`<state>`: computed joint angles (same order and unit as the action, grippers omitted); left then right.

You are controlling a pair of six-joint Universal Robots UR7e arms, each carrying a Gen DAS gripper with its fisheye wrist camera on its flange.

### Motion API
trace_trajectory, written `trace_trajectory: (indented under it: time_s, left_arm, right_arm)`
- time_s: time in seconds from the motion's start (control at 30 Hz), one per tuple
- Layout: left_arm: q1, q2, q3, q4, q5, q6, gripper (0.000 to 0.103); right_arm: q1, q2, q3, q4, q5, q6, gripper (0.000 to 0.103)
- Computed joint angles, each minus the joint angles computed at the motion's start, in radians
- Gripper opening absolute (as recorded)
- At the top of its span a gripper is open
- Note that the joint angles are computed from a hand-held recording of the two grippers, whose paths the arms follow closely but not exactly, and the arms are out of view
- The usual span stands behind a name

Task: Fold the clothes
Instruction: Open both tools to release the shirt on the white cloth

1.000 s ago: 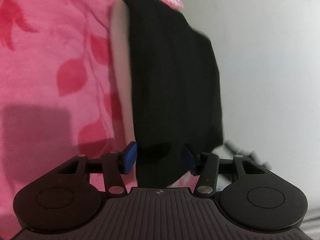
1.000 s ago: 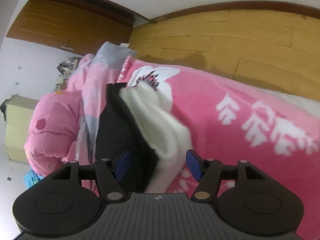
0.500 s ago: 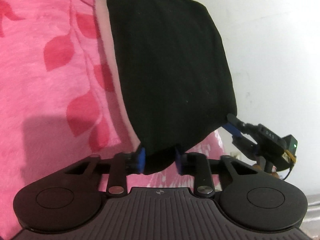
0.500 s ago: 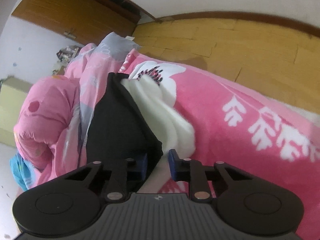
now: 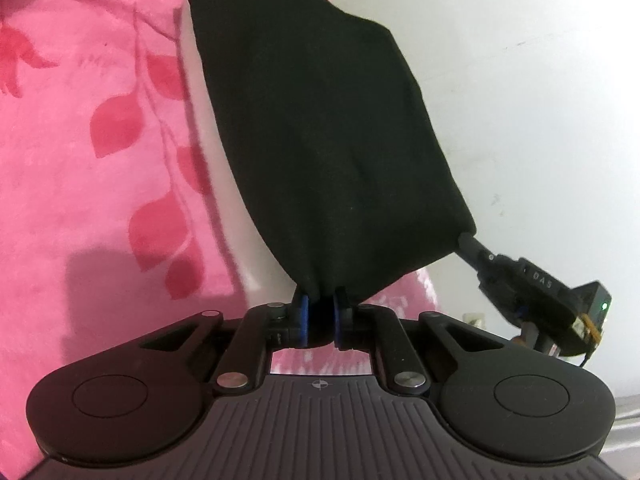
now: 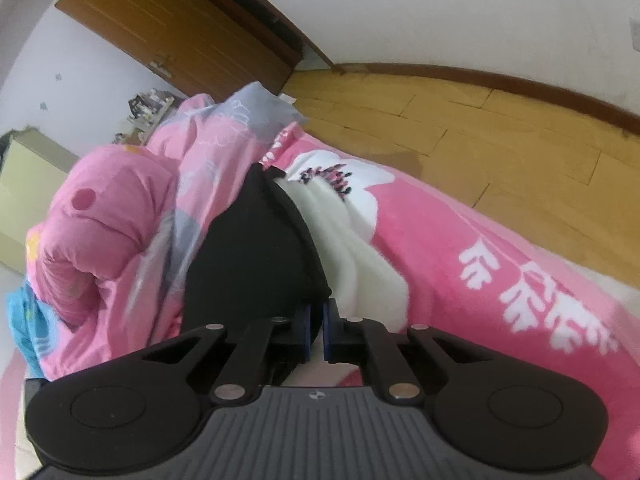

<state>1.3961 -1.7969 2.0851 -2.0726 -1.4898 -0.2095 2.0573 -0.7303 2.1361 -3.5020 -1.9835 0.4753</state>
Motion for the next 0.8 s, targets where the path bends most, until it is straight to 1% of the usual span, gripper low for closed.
trace_trajectory:
  time_s: [0.07, 0.17, 0.23, 0.27, 0.3, 0.37, 0.4, 0.5, 0.57, 0.6, 0.63, 0.7, 0.8]
  left_arm:
    - [0.012, 0.009, 0.002, -0.002, 0.001, -0.004, 0.01]
    - [0.016, 0.017, 0.009, -0.016, 0.01, 0.009, 0.01]
    - [0.014, 0.02, 0.015, -0.028, 0.014, 0.019, 0.01]
    - [0.012, 0.024, 0.018, -0.034, 0.019, 0.023, 0.01]
    - [0.012, 0.028, 0.019, -0.04, 0.021, 0.025, 0.01]
    - [0.014, 0.034, 0.021, -0.048, 0.021, 0.028, 0.01]
    - [0.015, 0.035, 0.022, -0.05, 0.021, 0.029, 0.01]
    - [0.024, 0.031, 0.026, -0.053, 0.016, 0.039, 0.011]
    - [0.035, 0.022, 0.027, -0.039, 0.017, 0.038, 0.015]
    - [0.037, 0.023, 0.023, -0.03, 0.022, 0.037, 0.019]
    - [0.04, 0.023, 0.019, -0.022, 0.027, 0.035, 0.029]
    - [0.034, 0.011, 0.011, -0.001, 0.055, 0.034, 0.039]
    - [0.023, -0.021, -0.004, 0.027, 0.098, 0.029, 0.04]
  right_arm:
    - [-0.008, 0.0, -0.007, 0.039, -0.002, 0.002, 0.006]
    - [0.004, -0.003, -0.022, 0.078, -0.022, -0.011, 0.014]
    - [0.02, 0.0, -0.028, 0.077, -0.051, -0.028, 0.036]
    - [0.025, 0.004, -0.03, 0.063, -0.061, -0.044, 0.036]
    - [0.029, 0.009, -0.033, 0.05, -0.068, -0.063, 0.034]
    - [0.036, 0.017, -0.039, 0.026, -0.08, -0.103, 0.009]
    - [0.041, 0.022, -0.043, 0.018, -0.09, -0.122, 0.005]
    - [0.054, 0.041, -0.065, 0.038, -0.154, -0.169, 0.005]
    - [0.044, 0.052, -0.073, 0.086, -0.187, -0.153, 0.005]
    - [0.039, 0.054, -0.077, 0.111, -0.2, -0.131, 0.006]
    - [0.037, 0.057, -0.08, 0.124, -0.217, -0.115, 0.006]
    - [0.055, 0.065, -0.088, 0.099, -0.268, -0.115, 0.007]
    - [0.08, 0.078, -0.102, 0.06, -0.346, -0.119, 0.008]
